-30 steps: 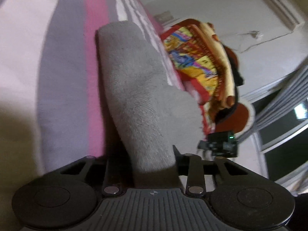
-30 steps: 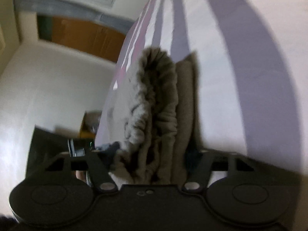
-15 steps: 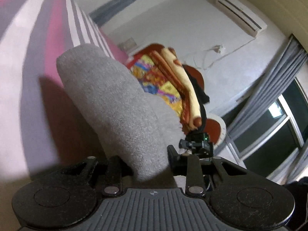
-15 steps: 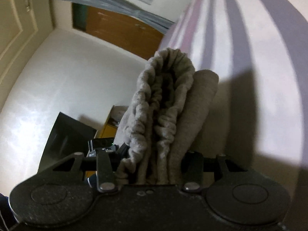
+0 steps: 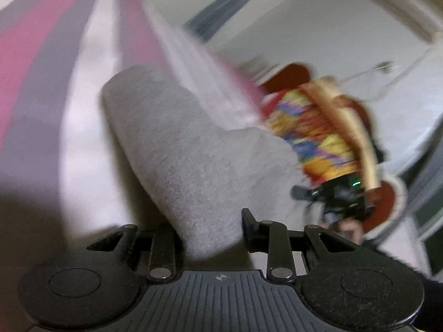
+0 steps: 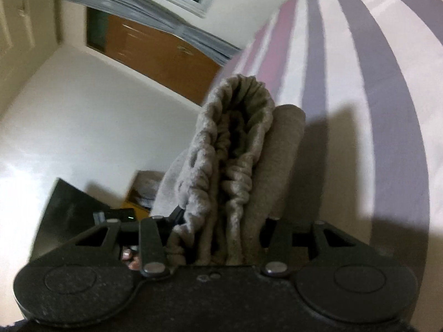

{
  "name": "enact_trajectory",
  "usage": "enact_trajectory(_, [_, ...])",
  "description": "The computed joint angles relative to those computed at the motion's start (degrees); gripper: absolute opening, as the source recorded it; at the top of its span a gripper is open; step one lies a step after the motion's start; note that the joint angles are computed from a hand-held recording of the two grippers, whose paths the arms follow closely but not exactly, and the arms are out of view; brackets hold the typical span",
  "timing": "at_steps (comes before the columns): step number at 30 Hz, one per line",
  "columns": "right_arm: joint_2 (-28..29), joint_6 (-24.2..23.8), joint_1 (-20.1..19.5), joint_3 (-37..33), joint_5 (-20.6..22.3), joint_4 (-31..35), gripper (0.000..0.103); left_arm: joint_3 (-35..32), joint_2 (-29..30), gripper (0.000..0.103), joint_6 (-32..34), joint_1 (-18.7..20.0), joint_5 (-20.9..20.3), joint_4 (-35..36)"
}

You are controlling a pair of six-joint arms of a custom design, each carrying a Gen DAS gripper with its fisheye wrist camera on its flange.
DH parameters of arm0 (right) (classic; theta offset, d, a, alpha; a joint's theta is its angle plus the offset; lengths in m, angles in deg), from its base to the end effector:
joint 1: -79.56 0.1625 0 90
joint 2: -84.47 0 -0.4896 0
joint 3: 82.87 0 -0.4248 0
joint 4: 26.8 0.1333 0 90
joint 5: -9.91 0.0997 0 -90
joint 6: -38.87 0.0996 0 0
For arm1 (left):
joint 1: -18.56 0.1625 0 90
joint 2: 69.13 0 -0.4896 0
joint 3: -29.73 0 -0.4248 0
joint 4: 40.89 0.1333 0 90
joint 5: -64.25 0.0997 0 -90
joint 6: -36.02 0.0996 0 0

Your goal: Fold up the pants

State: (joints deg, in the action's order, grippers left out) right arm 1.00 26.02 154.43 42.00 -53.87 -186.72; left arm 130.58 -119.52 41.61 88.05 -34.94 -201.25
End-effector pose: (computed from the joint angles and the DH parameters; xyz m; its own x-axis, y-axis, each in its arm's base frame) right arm 0.0395 -0.5334 0.3371 -0.9490 -0.1589 -0.2723 0.0187 0.8337 -0.5518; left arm -0.1387 -0.7059 0.1536 -0.8691 0.4807 0.1163 0.4161 0.8378 -0.3534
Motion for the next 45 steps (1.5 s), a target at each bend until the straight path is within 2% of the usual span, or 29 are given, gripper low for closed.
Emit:
enact_trajectory(1, [1.06,1.93,-0.05,-0.35,-2.58,-0.39,0.052,0.16,0.62,0.035,-1.71,0.71,-0.28,-0.22])
enact_trajectory(2, [2.13,2.49,-0.67,-0.72,-3.53,0.14,0.05,0.53,1.11,0.035,-2.65,1.8,-2.96,-1.99])
enact_trajectory(4, [2.57,2.41,-2.07,0.06,-0.74,-0.94,0.051,1.54,1.16,0.035,-2.33,2.69,-5.25,-4.39])
enact_trajectory(6, [2.04,0.51,-2.14,0.96,-0.69,-1.55,0.052,2.55,0.65,0.037,-2.79,2.49,-5.12,-5.39])
enact_trajectory(7, [0.55,-1.65,-3.36,1.92,-0.56,-0.61,0.053,2.99,0.2,0.044,-3.22,2.19,-4.78,-5.33])
enact_trajectory(11, [-0.53,-0.02,-1.38,2.55,-4.49,-2.05,0.058,6.2,-2.78,0.082,-1.64,0.61,-4.42,-4.33])
enact_trajectory(12, [-1.24,0.76,-1.27,2.92,-4.89,-1.68,0.06,7.5,-3.82,0.084,-1.84,-0.01,-4.29,-4.39])
enact_trajectory(13, [-1.88,1.58,-1.34,3.28,-4.77,-1.49,0.063,8.48,-4.8,0.084,-1.69,-0.53,-3.69,-3.97])
enact_trajectory(15, [-3.08,1.21,-2.6,3.64,-2.71,-0.2,0.08,10.27,-5.43,0.081,-2.45,-1.64,-0.74,-5.65])
enact_trajectory(16, [-3.26,0.83,-2.58,3.91,-2.92,0.08,0.08,10.94,-5.39,0.069,-3.13,-2.34,2.12,-7.03])
enact_trajectory(17, [-2.96,0.62,-2.31,3.74,-4.13,-0.3,0.079,11.11,-5.27,0.063,-4.43,-2.85,4.67,-7.87])
enact_trajectory(18, [-2.7,0.95,-1.72,3.88,-5.55,-1.46,0.079,11.08,-5.2,0.063,-6.61,-3.04,5.66,-8.49])
enact_trajectory(20, [-2.43,4.63,0.55,4.69,-10.16,-6.28,0.081,10.81,-5.61,0.063,-8.03,-3.91,7.61,-7.78])
enact_trajectory(21, [-2.5,6.33,2.38,4.98,-13.05,-8.2,0.086,10.84,-6.11,0.064,-8.04,-4.19,8.28,-7.12])
enact_trajectory(23, [-3.23,4.77,5.02,5.75,-17.81,-11.01,0.088,10.99,-6.84,0.087,-8.25,-4.06,7.12,-7.6])
enact_trajectory(25, [-3.91,3.34,6.35,6.18,-20.04,-13.07,0.088,12.1,-7.1,0.096,-8.06,-4.8,10.16,-13.53])
enact_trajectory(28, [-4.12,3.45,6.3,5.69,-20.83,-15.43,0.089,9.66,-5.56,0.096,-11.22,-3.29,8.84,-15.82])
enact_trajectory(32, [-0.88,3.34,6.4,1.77,-21.03,-14.8,0.089,3.17,-1.76,0.096,-9.01,-2.84,10.69,-12.24])
enact_trajectory(35, [2.9,3.31,6.49,-1.23,-19.9,-15.13,0.089,-1.35,1.33,0.096,-8.88,-3.21,14.71,-7.82])
enact_trajectory(36, [4.48,3.21,6.98,-2.1,-21.41,-15.27,0.089,-1.99,1.91,0.096,-7.95,-3.39,15.53,-7.85])
enact_trajectory(37, [5.62,3.34,7.84,-3.11,-24.66,-14.42,0.089,-2.13,2.16,0.096,-8.14,-3.49,15.79,-8.44])
enact_trajectory(38, [6.65,2.88,8.17,-3.75,-27.1,-13.63,0.088,-1.89,2.07,0.096,-9.14,-3.22,14.99,-9.26])
enact_trajectory(41, [5.88,3.19,7.52,-2.02,-25.98,-15.66,0.089,2.29,-0.65,0.096,-10.04,-2.85,14.85,-13.05])
enact_trajectory(45, [0.17,3.82,7.34,3.34,-26.39,-17.84,0.089,11.93,-7.42,0.096,-10.69,-5.59,19.38,-18.03])
